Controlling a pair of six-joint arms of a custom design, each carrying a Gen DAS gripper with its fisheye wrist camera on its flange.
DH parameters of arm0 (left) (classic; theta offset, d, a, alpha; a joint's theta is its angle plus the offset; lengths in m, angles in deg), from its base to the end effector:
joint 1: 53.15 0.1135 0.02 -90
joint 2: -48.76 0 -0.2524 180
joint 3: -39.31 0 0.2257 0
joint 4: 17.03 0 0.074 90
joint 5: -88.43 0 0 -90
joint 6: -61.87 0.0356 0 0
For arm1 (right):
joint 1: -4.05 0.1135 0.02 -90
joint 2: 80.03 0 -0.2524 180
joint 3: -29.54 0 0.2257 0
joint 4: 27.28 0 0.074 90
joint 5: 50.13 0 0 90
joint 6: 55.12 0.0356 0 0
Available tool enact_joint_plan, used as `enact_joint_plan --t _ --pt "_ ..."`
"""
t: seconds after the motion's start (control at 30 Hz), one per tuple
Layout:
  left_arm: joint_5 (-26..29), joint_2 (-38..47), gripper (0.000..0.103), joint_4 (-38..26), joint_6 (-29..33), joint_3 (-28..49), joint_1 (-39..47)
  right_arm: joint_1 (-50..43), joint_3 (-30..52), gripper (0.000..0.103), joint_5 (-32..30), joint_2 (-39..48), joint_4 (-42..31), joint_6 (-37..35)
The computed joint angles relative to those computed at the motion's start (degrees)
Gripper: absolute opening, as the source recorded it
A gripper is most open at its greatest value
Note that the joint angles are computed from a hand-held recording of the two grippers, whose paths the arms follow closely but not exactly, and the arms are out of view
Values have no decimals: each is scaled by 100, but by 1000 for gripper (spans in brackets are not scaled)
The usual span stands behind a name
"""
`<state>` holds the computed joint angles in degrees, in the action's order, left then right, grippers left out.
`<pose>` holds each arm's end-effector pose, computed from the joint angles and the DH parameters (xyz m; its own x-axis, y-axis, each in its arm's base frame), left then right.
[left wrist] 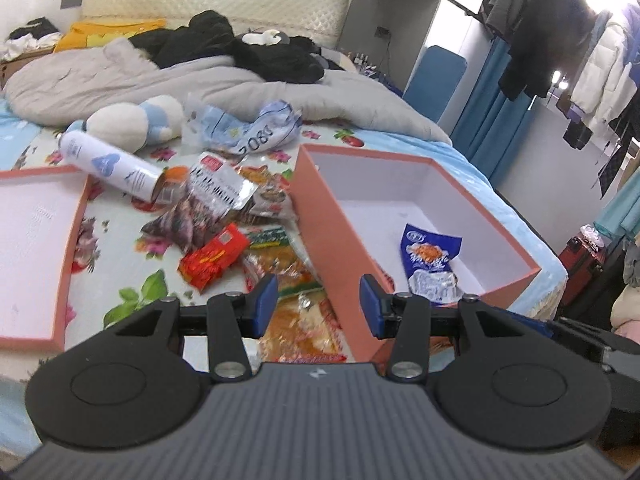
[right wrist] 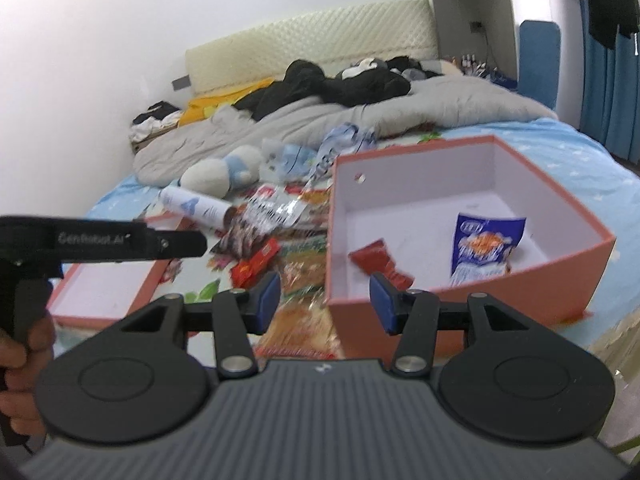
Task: Organize snacks
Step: 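Withdraw both tools from the box and move toward the remaining snacks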
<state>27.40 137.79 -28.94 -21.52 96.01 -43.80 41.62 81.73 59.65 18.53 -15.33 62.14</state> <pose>0.2808 0.0288 0.1718 -0.6608 -0.0067 -0.7506 0.2782 0.9266 -0.2532 0.2467 0.1746 0.1390 -0.5597 0.1132 -0.8209 -0.1081 0.9722 0.2078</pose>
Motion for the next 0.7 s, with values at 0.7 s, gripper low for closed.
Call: enact_joint_plan --t 0.7 --pt "335 1265 62 -240 715 548 1040 787 953 52 443 1174 -399 130"
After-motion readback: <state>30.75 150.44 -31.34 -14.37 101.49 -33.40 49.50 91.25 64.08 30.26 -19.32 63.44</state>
